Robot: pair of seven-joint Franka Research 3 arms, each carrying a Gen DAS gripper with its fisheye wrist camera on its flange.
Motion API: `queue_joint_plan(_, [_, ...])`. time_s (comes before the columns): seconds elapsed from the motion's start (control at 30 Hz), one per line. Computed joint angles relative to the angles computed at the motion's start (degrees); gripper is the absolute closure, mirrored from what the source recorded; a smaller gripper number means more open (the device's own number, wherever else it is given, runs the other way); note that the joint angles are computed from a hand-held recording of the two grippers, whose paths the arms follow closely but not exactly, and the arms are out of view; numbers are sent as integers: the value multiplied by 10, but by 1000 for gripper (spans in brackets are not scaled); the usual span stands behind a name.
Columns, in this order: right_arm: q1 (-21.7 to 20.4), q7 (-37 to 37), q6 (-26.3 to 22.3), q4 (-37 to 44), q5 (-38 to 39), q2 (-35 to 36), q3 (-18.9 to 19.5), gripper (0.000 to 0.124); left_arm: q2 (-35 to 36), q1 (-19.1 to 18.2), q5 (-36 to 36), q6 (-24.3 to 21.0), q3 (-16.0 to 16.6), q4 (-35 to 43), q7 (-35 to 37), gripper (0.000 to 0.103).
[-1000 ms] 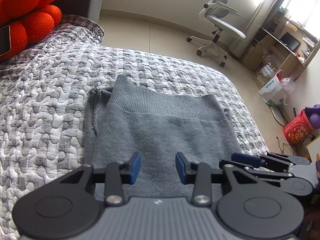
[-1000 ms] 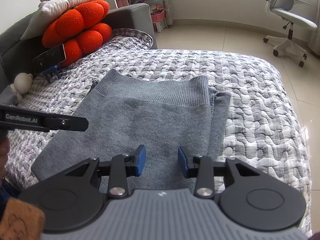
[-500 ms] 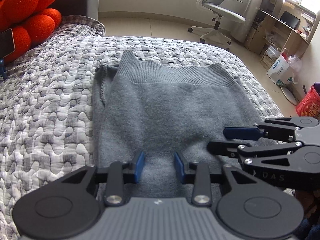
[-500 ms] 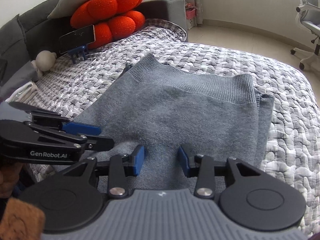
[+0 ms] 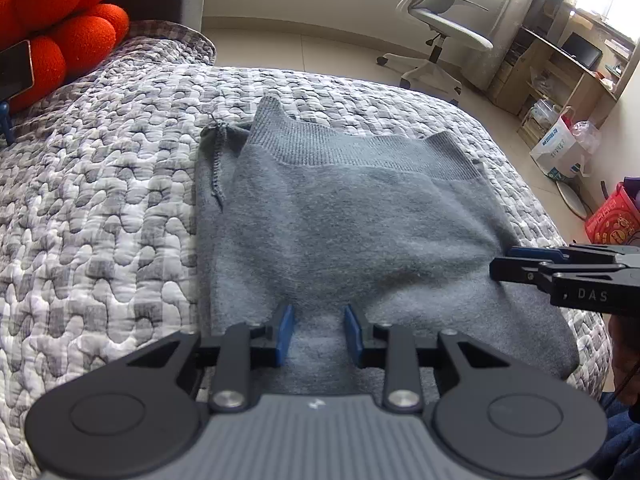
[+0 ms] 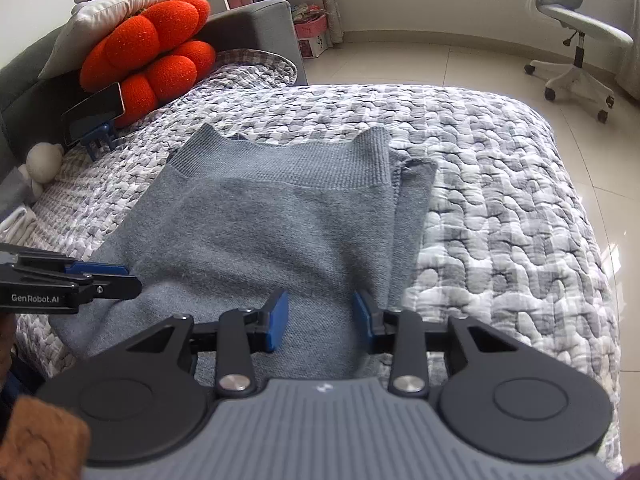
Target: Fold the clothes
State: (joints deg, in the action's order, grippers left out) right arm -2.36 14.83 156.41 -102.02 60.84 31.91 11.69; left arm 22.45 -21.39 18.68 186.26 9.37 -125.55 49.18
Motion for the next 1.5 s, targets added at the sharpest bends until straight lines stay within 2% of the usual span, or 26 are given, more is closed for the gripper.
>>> queue_joint_plan(0.13, [11, 31, 16, 3, -21, 3, -12, 87, -3, 37, -3, 5, -35, -3, 8, 73])
queue_joint_plan(0.17, [18, 47, 28, 2, -33, 5, -18, 78, -4, 46, -4, 6, -44, -3, 11, 72])
queue_joint_plan(0.23, [22, 75, 37, 4, -55, 11, -23, 74, -4, 31, -9, 16, -27, -7, 10, 72])
queue_joint_plan(0.4, [8, 69, 59, -2, -61, 8, 1, 74, -1, -22, -39, 42, 27, -9, 26, 72])
queue_joint_plan(0.47, [-1, 57, 68, -4, -51, 7, 14, 74, 0, -31, -56, 53, 39, -8, 40, 71])
queue_joint_plan(0.57, [-11, 38, 70, 0, -32, 8, 30, 74, 1, -27, -78, 59, 37, -5, 59, 66])
queue_joint_plan(0.7, [-11, 29, 56, 1, -21, 5, 30, 74, 12, -84, -128, 33, 93, 6, 74, 63])
queue_joint_plan(0.77, [-6, 36, 48, 4, -21, 6, 24, 74, 15, -89, -133, 23, 102, 8, 66, 64])
queue_joint_plan(0.83, [1, 48, 48, 7, -27, 8, 16, 74, 14, -69, -125, 17, 86, 9, 59, 67])
queue_joint_plan(0.9, [4, 58, 44, 9, -35, 11, 11, 74, 10, -32, -111, 13, 49, 8, 55, 74])
queue_joint_plan(0.93, [4, 63, 41, 10, -38, 12, 9, 77, 10, -17, -105, 11, 33, 7, 52, 78])
queue_joint_plan(1.0, [5, 71, 36, 12, -44, 13, 7, 96, 12, -35, -96, 10, 50, 7, 42, 85])
queue_joint_plan(1.03, [3, 70, 36, 12, -43, 13, 9, 98, 11, -40, -94, 10, 57, 6, 36, 91])
queue_joint_plan(1.13, [-2, 65, 37, 10, -36, 11, 14, 113, 6, -8, -88, 13, 28, 1, 22, 94])
queue_joint_plan(1.4, [-9, 24, 40, 9, -11, 8, 23, 118, -8, -52, -84, 22, 72, -23, 6, 96])
queue_joint_plan(1.5, [2, 39, 44, 15, -20, 13, 13, 119, -11, -64, -91, 26, 84, -32, 7, 96])
